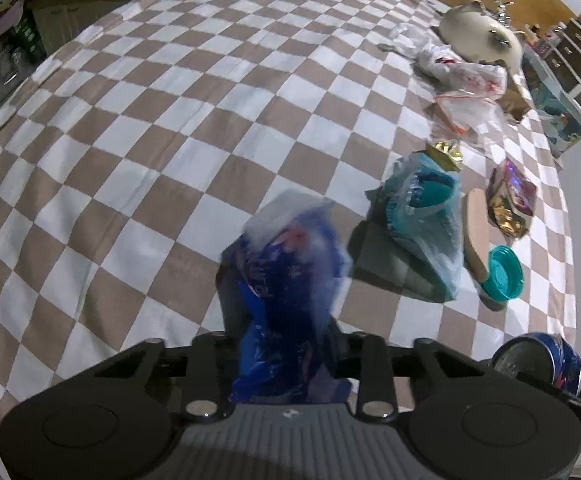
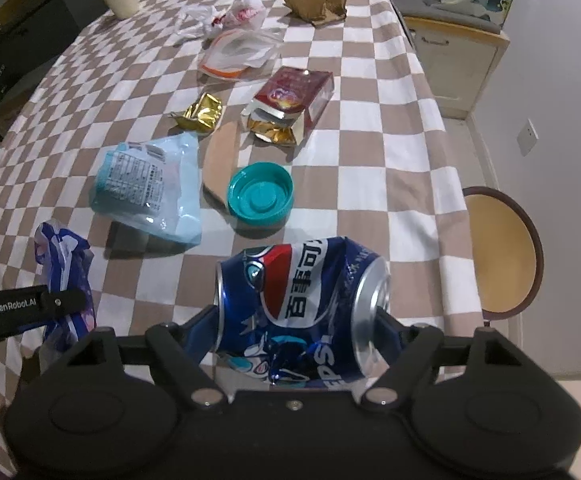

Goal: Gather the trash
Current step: 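Grasp the blue snack bag with the left tool while the right tool grasps the crushed Pepsi can, then carry the blue bag and Pepsi can over the tan wastebasket with both tools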

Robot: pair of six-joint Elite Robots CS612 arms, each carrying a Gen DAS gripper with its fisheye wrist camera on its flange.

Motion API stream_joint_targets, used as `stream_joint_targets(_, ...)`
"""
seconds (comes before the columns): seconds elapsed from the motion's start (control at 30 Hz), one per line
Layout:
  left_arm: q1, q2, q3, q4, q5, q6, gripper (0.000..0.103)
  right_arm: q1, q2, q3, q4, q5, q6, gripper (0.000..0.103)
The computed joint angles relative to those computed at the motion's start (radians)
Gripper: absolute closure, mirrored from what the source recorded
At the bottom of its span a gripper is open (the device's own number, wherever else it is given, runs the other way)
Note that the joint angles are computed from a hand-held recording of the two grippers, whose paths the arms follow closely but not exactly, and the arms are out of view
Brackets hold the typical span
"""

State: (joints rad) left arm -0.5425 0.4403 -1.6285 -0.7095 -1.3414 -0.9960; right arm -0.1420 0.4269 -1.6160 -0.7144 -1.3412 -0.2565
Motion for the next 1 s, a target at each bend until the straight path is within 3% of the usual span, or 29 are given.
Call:
stream_joint_targets(0.57,-0.067,-0.024,-0.024,-0.049,0.154,0.094,0.079,-0.044,0.005,-0.066,-0.077,0.06,-0.052,0.023)
stream_joint_targets(1.0,-0.149,-0.08,0.09,-0.121,0.286,0.142,0.078,-0.126,-0.012,-0.037,-0.133,0.13,-0.115,0.023)
